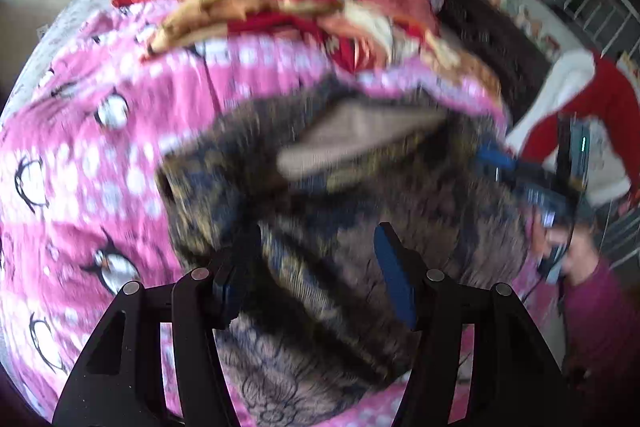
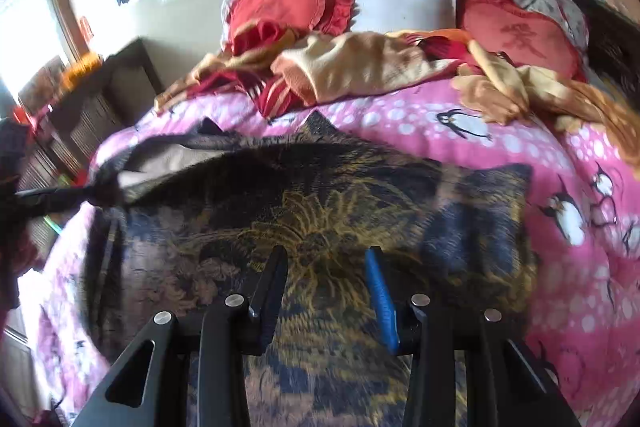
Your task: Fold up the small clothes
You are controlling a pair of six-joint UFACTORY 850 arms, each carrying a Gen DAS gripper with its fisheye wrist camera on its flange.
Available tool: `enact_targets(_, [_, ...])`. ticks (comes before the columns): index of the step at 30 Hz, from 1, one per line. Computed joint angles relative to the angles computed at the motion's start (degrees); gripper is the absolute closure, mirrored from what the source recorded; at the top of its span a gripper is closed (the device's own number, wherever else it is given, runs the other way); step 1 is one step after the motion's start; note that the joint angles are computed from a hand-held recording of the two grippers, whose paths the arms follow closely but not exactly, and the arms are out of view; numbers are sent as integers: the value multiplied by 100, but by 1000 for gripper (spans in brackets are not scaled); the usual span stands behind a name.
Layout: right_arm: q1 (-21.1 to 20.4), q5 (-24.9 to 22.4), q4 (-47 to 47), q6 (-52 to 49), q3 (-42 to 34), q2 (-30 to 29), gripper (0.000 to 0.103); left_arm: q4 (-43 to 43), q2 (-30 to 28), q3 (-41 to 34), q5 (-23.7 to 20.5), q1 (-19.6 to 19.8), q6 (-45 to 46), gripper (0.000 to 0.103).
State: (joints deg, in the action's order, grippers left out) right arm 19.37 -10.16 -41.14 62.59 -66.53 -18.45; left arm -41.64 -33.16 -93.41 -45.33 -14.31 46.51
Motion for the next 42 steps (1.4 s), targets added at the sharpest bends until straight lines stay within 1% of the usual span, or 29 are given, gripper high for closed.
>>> enact_targets(1, [15, -84, -529, 575, -112, -110, 64, 181, -7, 16, -43, -38, 24, 45])
enact_targets(2, [-4, -55, -884, 1028, -170, -173, 64, 122, 4, 22, -112, -28, 126, 45])
enact_targets(3, [-47, 40, -1000, 1277, -244, -235, 64, -106, 38, 68, -192, 18, 294, 45])
enact_targets(5, [-127, 262, -700, 1120, -424, -364, 62, -664, 71, 85, -540, 131, 704, 44])
enact_targets(6, [-139, 255, -440, 864, -612, -501, 61, -632, 56, 44, -627, 116, 767, 44])
enact_targets(9, [-151, 67, 202, 262, -1168, -926, 59, 22, 30, 31, -261, -106, 534, 44])
enact_targets(12, [-162, -103, 483, 34, -1438, -1105, 59, 807, -125, -71, 132, -299, -154, 44])
enact_targets(14, [-175, 38, 283, 335, -1275, -957, 59, 1016, -316, -339, 261, -325, -559, 44])
enact_targets(16, [-150, 88, -739, 1381, -922, -648, 59, 710, -560, -772, 228, -230, -687, 45])
enact_targets(17, [-117, 9, -1322, 1917, -718, -468, 57, 450, -685, -1014, 153, -160, -699, 45])
enact_targets(19, [-64, -240, -2040, 2563, -334, -142, 55, -40, -999, -1580, -104, -22, -742, 44])
enact_targets(20, [-47, -431, -2343, 2885, -150, 6, 55, -89, -1118, -1777, -154, 9, -809, 44])
enact_targets(21, [-50, -578, -2552, 3132, -32, 88, 55, 90, -1326, -2108, -149, 10, -1109, 44])
enact_targets(22, [-74, -808, -2545, 3204, 50, 138, 55, 333, -1469, -2329, -131, -3, -1425, 44])
enact_targets(23, [-127, -1038, -2297, 3076, 50, 99, 55, 524, -1601, -2528, -179, -9, -1698, 45])
enact_targets(24, [-219, -1091, -1842, 2725, 14, 42, 55, 672, -1725, -2694, -272, -6, -1959, 45])
enact_targets(25, [-353, -903, -1404, 2423, 9, -28, 55, 758, -1814, -2804, -337, -3, -2213, 45])
enact_targets(26, [-480, -567, -1205, 2361, 63, -40, 55, 661, -1754, -2675, -306, 26, -2240, 45])
enact_targets(27, [-536, -416, -1246, 2504, 119, -3, 55, 386, -1559, -2356, -227, 77, -2064, 45])
enact_targets(28, [-565, -350, -1123, 2428, 144, 32, 55, 244, -1362, -2053, -143, 108, -1889, 45])
enact_targets(30, [-550, -358, -588, 1873, 237, 232, 55, -10, -824, -1274, 89, 175, -1376, 44])
enact_targets(31, [-525, -297, -606, 1874, 364, 387, 54, -184, -532, -861, 148, 231, -1000, 43])
enact_targets(32, [-487, -195, -677, 1924, 539, 577, 48, -270, -329, -567, 162, 270, -768, 43])
enact_targets(33, [-435, -89, -702, 1930, 762, 805, 43, -375, -71, -161, 144, 347, -480, 43])
enact_targets(34, [-370, -9, -804, 2037, 1015, 1045, 35, -451, 103, 125, 105, 400, -294, 41])
enact_targets(36, [-199, 24, -986, 2268, 1418, 1399, 33, -519, 410, 659, 16, 480, -31, 39])
enact_targets(38, [3, -112, -501, 1898, 1796, 1706, 33, -445, 646, 1121, -87, 533, 76, 39])
enact_targets(40, [164, -184, -540, 2194, 2122, 1920, 33, -638, 817, 1523, -264, 599, 423, 39])
enact_targets(42, [216, -73, -491, 2382, 2362, 2015, 33, -684, 944, 1846, -277, 583, 612, 39])
